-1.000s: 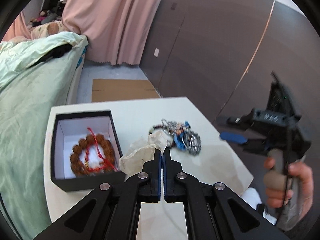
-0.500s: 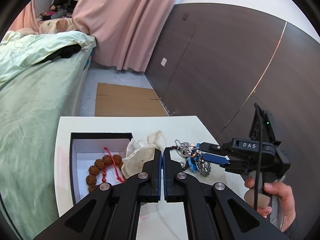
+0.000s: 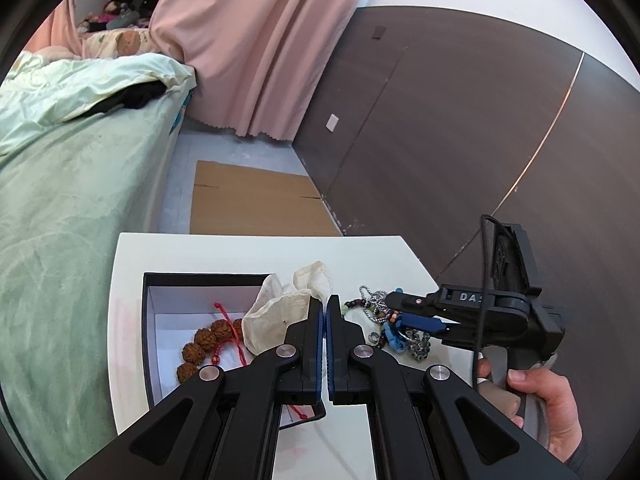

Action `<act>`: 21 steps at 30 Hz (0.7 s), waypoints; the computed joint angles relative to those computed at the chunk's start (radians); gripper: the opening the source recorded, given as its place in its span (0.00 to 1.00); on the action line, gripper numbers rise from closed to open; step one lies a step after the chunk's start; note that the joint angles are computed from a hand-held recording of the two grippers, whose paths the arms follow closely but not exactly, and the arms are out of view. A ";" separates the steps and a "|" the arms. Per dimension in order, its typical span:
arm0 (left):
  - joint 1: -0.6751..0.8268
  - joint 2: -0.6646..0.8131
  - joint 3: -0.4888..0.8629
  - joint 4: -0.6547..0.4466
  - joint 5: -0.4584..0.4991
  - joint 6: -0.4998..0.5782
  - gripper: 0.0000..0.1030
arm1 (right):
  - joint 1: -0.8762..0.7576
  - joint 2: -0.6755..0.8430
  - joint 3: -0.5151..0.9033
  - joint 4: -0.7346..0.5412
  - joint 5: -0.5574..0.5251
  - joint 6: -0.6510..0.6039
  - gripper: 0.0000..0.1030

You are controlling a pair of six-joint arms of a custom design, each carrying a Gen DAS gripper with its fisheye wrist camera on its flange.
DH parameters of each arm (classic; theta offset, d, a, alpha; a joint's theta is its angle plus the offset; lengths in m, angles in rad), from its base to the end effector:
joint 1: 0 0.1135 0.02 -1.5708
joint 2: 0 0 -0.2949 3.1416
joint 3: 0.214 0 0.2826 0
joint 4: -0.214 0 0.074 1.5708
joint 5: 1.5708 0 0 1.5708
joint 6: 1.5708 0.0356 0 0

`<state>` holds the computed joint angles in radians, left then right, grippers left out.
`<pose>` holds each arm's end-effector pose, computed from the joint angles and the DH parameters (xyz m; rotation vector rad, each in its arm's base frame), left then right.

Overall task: Organize jewelry
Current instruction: 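Lower the white cloth into the box with the left tool while the right tool grasps the blue beaded necklace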

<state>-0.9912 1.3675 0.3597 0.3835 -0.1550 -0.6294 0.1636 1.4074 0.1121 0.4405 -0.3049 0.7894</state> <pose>0.1400 -0.2038 0.1370 0.3216 2.2633 -0.7252 0.1717 0.0392 0.0736 0.6405 2.4522 0.7796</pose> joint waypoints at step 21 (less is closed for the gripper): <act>0.014 -0.100 -0.027 -0.057 -0.009 -0.001 0.00 | -0.003 -0.298 -0.008 -0.299 0.014 -0.002 0.12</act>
